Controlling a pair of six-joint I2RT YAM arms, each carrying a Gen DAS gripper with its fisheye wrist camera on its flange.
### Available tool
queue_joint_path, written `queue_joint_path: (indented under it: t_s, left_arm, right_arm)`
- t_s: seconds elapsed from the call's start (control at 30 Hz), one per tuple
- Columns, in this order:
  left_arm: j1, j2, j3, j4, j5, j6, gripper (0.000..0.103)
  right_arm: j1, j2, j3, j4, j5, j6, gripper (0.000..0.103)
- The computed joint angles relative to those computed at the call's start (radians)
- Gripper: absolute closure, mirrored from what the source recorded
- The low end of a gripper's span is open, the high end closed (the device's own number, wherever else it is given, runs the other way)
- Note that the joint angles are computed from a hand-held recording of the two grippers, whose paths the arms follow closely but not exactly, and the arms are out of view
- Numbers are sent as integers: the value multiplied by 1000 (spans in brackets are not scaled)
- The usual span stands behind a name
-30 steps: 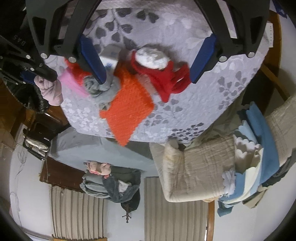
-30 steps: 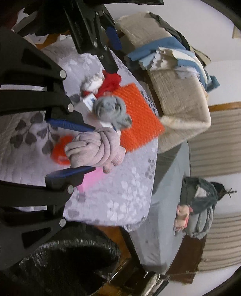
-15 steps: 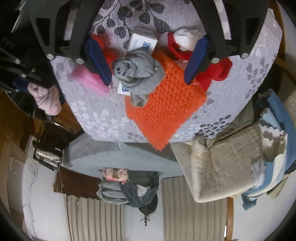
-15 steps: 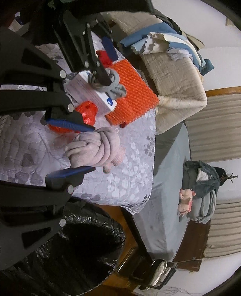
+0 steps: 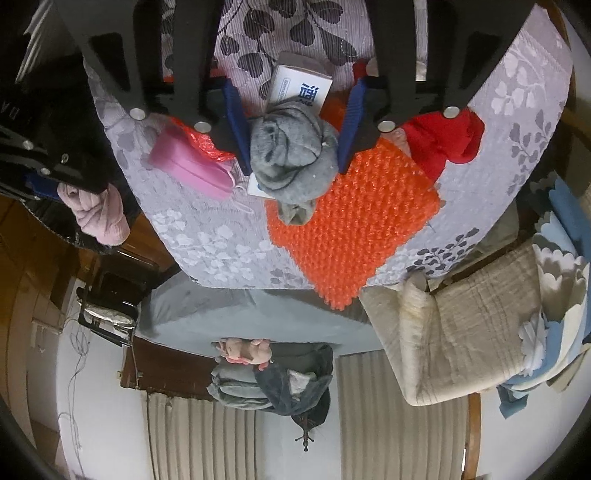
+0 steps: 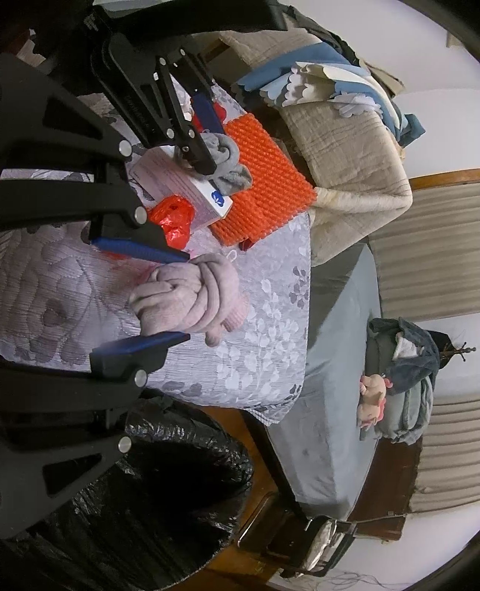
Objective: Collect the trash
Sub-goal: 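Lift the pink sock with the right tool while the left tool grasps the grey sock, then carry both socks over the bin and open both tools to drop them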
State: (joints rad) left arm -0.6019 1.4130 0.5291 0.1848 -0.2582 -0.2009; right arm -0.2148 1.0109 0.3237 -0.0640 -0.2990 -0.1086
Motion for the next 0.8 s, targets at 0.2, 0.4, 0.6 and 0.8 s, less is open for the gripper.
queue_joint_path:
  t_s: [0.2,0.4,0.6,0.8]
  left_arm:
    - [-7,-66,-16,-18,5,-6,61]
    - [-53,-136,7,-59,3,-13,62]
    - [-146,-114,71,-73,10,-20,62]
    - [-257,1,177,-51,28,-26,62]
  right_arm:
    - [-15,-79,2,-53,-6,-3,68]
    - [-98,-160,15,-130,-50,-33,68]
    - [-350,-191,44,-219,-174,-141,68]
    - [-669,-120,81,-253,-286,-310,67]
